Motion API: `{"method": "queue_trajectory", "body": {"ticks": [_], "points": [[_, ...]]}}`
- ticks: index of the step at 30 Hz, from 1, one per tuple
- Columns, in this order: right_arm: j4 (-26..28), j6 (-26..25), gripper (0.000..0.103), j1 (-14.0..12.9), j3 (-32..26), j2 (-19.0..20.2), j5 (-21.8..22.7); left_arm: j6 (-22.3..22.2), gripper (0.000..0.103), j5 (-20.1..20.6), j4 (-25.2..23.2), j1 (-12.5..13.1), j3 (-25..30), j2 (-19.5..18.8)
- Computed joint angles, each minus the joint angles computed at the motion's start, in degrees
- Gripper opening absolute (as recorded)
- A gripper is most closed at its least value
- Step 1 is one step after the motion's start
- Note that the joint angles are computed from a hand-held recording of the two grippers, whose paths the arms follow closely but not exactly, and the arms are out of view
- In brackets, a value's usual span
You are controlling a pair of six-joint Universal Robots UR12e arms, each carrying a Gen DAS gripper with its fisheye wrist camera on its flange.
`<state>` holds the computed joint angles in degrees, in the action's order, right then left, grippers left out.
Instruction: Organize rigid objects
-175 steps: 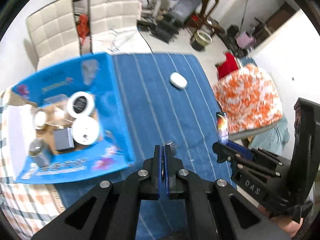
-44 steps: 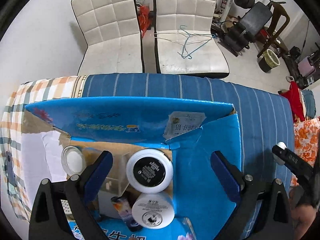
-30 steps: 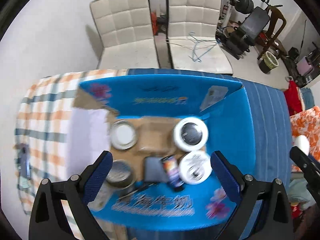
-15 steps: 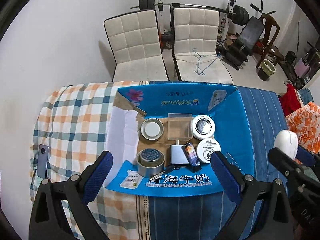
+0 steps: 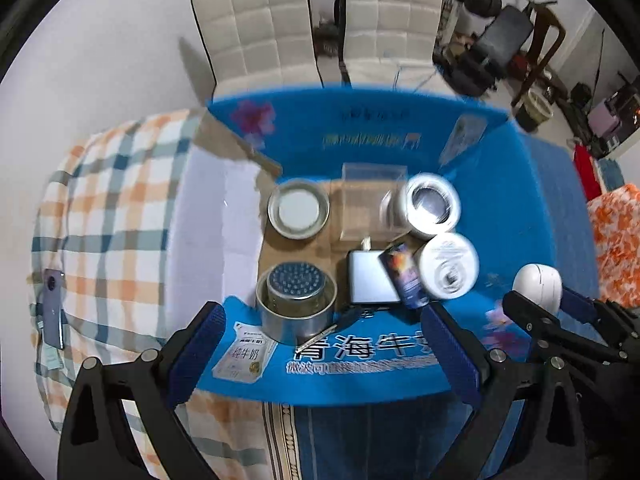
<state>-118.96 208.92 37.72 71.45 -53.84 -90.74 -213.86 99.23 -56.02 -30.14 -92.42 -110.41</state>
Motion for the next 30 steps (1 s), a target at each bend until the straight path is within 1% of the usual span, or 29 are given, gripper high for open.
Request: {"method": "queue_trajectory", "body": {"ticks": [6,9,12,16,20,26,28,29,30], "points": [[4.2,0.0,0.06,0.4,-2.7,3.0,-0.2,1.4,0.1,-3.4,-1.7,1.0,-0.5,-2.2],[5.1,-0.9,0.06,0.7,-3.8,3.8,-1.4,1.4,0.1,-3.9,-2.3,1.2,-0.5,-2.9],[6.1,-1.5,0.06,0.7,-4.8,4.5,-1.5,1.1,0.1,-4.7,-2.2,1.4,-0.7,-3.2],[8.2,-2.0,0.06,0.7,-6.6,5.8,0.0,0.2,0.1,-5.1,-2.1,1.7,-1.2,-3.1],[8.6,-1.8,0.06,0.5,-7.0,6.1,-0.1,-0.2,0.1,-5.1,-2.0,1.9,-1.8,-2.7],[10.3,-0.5,0.061,0.5,-8.0,6.6,1.0,0.0,0.1,-5.0,-1.7,2.1,-2.1,-2.2],[9.7,-0.2,0.069,0.6,-7.9,6.3,0.2,-0.1,0.1,-4.7,-1.6,2.3,-2.3,-1.8],[9.1,0.0,0.079,0.7,-7.7,6.1,-0.1,0.0,0.1,-4.6,-1.7,2.4,-2.1,-1.8],[8.4,0.1,0.085,0.7,-7.3,5.6,-0.3,-0.1,0.1,-4.3,-1.8,2.2,-2.1,-1.5]]}}
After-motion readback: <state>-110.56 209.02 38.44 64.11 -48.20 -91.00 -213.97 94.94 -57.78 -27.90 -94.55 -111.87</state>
